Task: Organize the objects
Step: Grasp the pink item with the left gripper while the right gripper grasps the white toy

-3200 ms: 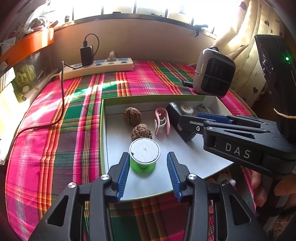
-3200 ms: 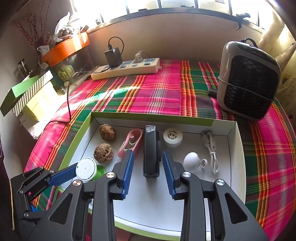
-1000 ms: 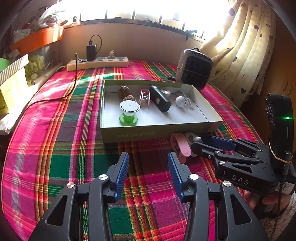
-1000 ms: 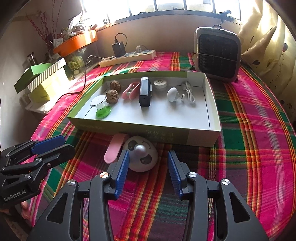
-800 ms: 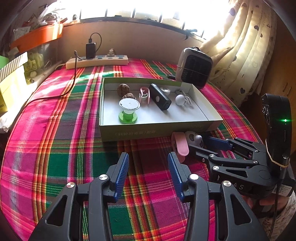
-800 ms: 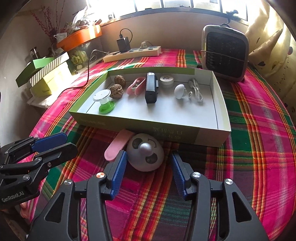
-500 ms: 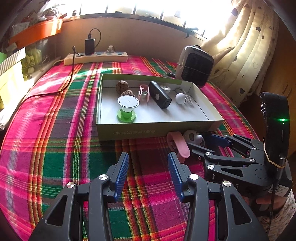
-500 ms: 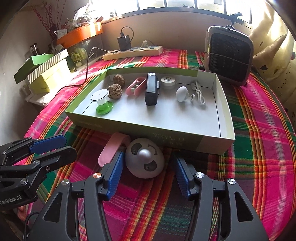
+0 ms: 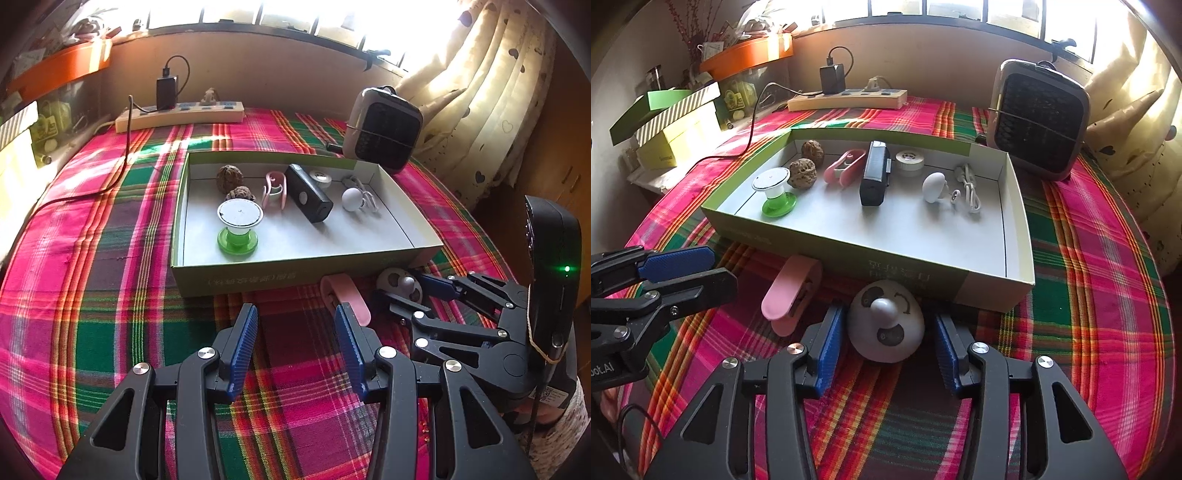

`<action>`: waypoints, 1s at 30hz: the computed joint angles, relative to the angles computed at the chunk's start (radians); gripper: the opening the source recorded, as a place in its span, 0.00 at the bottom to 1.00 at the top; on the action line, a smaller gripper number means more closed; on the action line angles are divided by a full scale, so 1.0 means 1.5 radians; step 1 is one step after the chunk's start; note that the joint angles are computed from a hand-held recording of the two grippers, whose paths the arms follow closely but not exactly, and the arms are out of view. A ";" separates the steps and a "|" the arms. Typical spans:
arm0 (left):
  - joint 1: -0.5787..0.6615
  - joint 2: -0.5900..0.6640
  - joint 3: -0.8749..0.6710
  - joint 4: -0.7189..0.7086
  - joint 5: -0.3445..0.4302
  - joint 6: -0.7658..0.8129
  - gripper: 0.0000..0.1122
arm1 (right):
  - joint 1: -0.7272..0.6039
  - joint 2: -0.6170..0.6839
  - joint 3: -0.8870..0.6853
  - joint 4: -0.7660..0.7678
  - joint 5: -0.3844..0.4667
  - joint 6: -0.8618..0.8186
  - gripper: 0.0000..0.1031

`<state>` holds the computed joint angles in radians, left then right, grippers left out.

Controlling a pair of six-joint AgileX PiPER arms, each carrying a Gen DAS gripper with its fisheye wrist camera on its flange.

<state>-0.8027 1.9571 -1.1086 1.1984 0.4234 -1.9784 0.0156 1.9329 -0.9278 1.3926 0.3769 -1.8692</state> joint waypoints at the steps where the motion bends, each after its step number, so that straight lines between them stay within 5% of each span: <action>1: 0.003 0.001 -0.004 -0.014 -0.005 0.017 0.38 | -0.001 -0.001 0.001 0.003 -0.001 -0.003 0.41; 12: 0.009 0.042 -0.087 -0.158 -0.024 0.216 0.39 | -0.036 -0.001 0.002 -0.019 0.033 0.007 0.40; 22: 0.021 0.083 -0.139 -0.235 -0.012 0.277 0.39 | -0.074 0.002 -0.002 -0.034 0.052 0.014 0.40; 30: 0.015 0.118 -0.190 -0.269 0.042 0.333 0.39 | -0.077 0.003 -0.003 -0.041 0.056 0.012 0.40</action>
